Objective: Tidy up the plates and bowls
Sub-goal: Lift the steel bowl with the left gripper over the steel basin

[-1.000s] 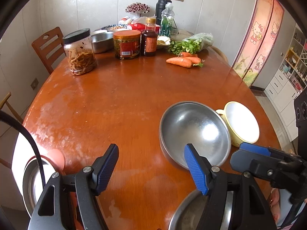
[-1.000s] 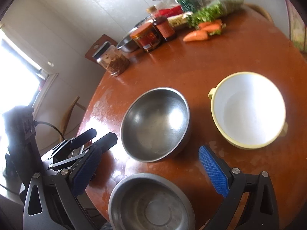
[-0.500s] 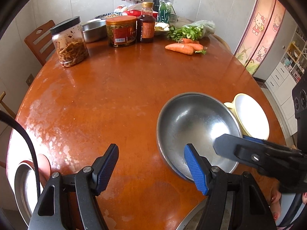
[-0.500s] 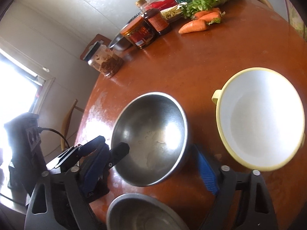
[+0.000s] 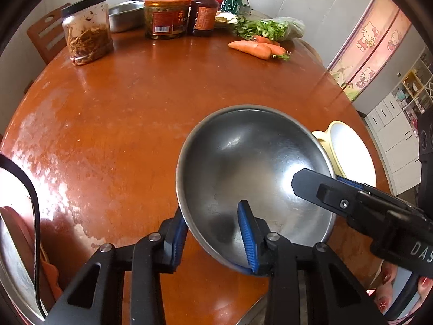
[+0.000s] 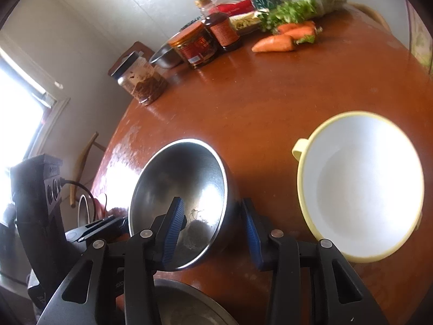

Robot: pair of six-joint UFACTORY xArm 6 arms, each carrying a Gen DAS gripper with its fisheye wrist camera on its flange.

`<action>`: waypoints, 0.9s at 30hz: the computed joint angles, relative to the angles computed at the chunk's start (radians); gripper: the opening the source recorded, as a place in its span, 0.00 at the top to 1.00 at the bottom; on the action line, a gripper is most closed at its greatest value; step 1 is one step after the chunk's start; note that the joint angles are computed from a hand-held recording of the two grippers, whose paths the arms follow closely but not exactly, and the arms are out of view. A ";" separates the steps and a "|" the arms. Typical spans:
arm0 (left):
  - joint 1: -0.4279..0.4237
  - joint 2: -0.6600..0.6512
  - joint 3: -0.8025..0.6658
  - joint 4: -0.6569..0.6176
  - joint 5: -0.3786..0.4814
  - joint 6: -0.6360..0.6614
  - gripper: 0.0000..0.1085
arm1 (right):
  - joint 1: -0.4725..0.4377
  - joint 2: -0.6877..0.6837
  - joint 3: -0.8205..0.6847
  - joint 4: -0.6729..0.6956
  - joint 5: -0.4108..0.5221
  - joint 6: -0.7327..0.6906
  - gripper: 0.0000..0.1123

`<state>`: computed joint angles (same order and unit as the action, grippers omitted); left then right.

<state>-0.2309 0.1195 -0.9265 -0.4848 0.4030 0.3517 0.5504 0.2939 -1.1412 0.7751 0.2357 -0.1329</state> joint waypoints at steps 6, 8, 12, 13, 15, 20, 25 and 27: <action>0.009 -0.031 0.012 -0.020 0.004 0.008 0.70 | 0.004 -0.018 0.010 -0.005 0.003 -0.003 0.62; 0.011 -0.047 0.019 -0.020 0.005 0.008 0.70 | 0.008 -0.029 0.016 -0.007 -0.002 -0.009 0.62; 0.012 -0.079 0.039 -0.019 0.001 0.009 0.70 | 0.017 -0.050 0.027 -0.006 -0.008 -0.018 0.62; 0.012 -0.086 0.044 -0.018 -0.001 0.009 0.70 | 0.020 -0.056 0.032 -0.007 -0.012 -0.016 0.62; 0.010 -0.102 0.056 -0.017 -0.007 0.006 0.70 | 0.026 -0.068 0.042 -0.010 -0.021 -0.018 0.62; 0.005 -0.161 0.102 -0.011 -0.019 0.003 0.70 | 0.039 -0.100 0.071 -0.017 -0.038 -0.013 0.62; -0.003 -0.217 0.149 0.004 -0.034 -0.010 0.70 | 0.056 -0.144 0.117 -0.020 -0.067 -0.008 0.62; -0.009 -0.247 0.174 0.016 -0.043 -0.021 0.70 | 0.062 -0.162 0.135 -0.027 -0.075 -0.002 0.62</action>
